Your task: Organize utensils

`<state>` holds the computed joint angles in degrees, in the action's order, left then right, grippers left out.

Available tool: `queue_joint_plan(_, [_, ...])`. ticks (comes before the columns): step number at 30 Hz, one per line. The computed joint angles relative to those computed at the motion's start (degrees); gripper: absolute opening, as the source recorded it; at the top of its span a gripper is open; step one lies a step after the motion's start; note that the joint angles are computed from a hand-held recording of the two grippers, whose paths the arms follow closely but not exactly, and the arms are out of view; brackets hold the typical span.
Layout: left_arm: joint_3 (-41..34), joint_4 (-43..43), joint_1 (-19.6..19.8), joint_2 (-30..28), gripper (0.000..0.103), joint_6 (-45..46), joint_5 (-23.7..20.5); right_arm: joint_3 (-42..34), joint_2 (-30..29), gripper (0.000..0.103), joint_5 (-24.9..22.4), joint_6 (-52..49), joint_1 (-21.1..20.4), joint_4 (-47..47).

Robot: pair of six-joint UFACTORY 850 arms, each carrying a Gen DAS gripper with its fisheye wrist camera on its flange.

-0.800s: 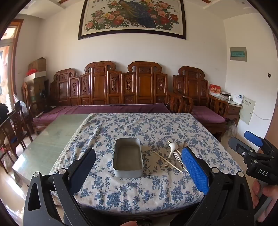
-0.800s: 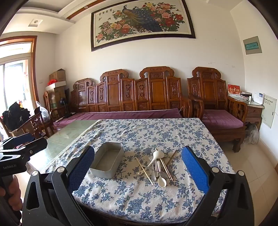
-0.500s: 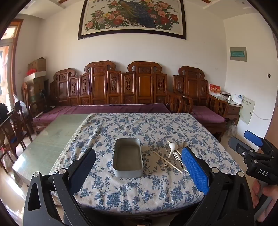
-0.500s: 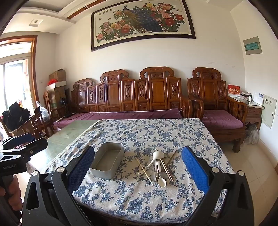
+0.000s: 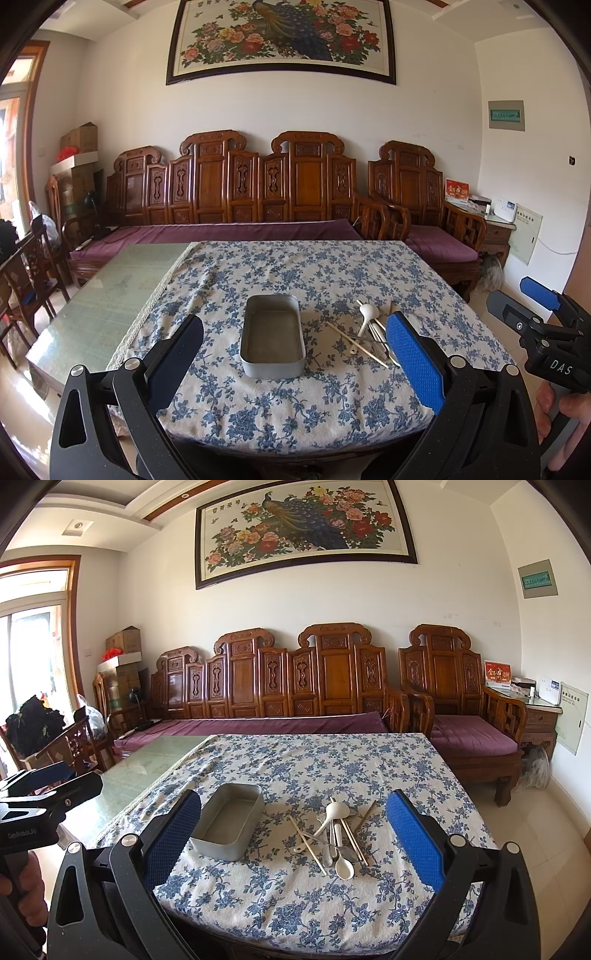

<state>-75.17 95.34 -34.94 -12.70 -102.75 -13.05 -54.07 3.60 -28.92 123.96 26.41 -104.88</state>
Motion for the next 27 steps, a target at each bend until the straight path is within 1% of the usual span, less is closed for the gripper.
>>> queue_joint_plan(19, [-0.1,-0.3,0.0,0.2,0.096,0.3,0.2,0.4,0.0,0.101,-0.2,0.8,-0.1,-1.0])
queue_joint_plan(25, [0.1,1.0,-0.1,0.2,0.096,-1.2,0.1,-0.3,-0.1,0.101,0.0,-0.3,0.2,0.2])
queue_joint_plan(27, [0.1,-0.2,-0.3,0.5,0.096,0.1,0.0,-0.5,-0.2,0.101,0.0,-0.6,0.2,0.5])
